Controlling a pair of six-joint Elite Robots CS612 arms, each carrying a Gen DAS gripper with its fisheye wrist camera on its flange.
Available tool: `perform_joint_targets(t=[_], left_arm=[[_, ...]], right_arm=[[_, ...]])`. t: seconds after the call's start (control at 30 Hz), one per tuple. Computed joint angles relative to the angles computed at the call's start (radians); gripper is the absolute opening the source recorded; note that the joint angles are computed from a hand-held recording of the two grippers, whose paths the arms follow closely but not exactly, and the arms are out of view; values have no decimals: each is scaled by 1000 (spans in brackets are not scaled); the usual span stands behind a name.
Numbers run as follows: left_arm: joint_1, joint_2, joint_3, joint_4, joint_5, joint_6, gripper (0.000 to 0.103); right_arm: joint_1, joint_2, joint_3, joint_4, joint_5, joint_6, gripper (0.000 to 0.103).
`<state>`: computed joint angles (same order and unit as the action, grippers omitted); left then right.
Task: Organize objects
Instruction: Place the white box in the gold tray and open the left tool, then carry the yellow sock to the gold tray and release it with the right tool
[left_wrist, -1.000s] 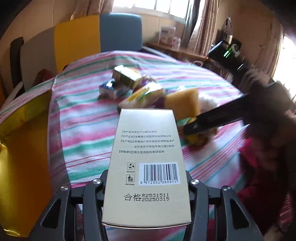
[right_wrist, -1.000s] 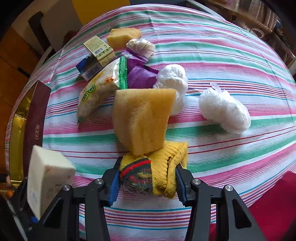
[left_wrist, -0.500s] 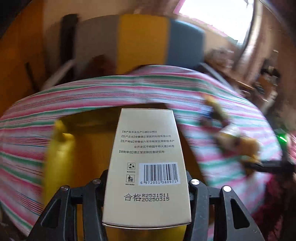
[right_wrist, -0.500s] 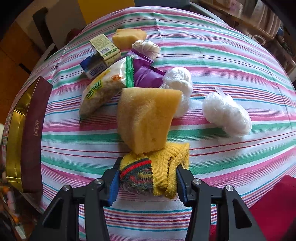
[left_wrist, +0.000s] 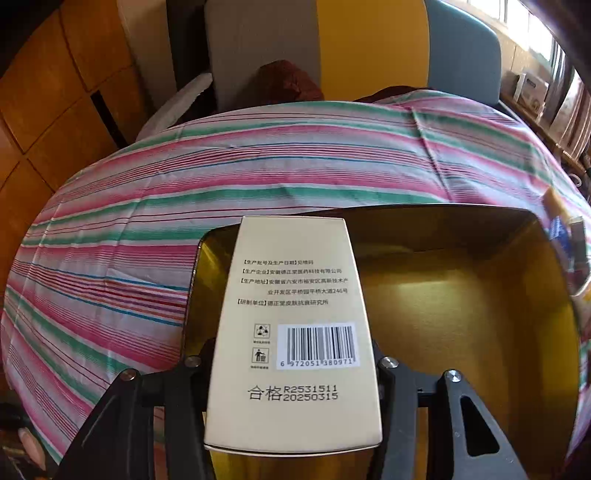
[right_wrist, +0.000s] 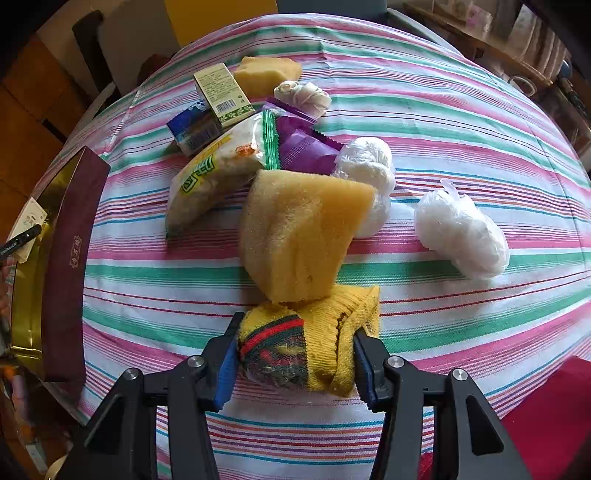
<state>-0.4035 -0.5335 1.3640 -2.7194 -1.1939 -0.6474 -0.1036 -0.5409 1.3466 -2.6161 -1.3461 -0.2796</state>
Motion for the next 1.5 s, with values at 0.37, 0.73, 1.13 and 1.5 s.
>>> perform_joint_targets(t=[0.37, 0.73, 1.13, 1.5], left_arm=[[-36, -74, 139, -153, 76, 30, 70], [-143, -168, 371, -370, 199, -115, 70], [-201, -182, 418, -357, 256, -159, 70], [-189, -216, 467, -350, 255, -233, 70]], right_arm=[[1, -1, 4, -6, -4, 5, 56], [14, -11, 32, -38, -28, -34, 53], [53, -68, 158, -152, 43, -181, 50], [118, -111, 169, -250, 305, -226, 50]])
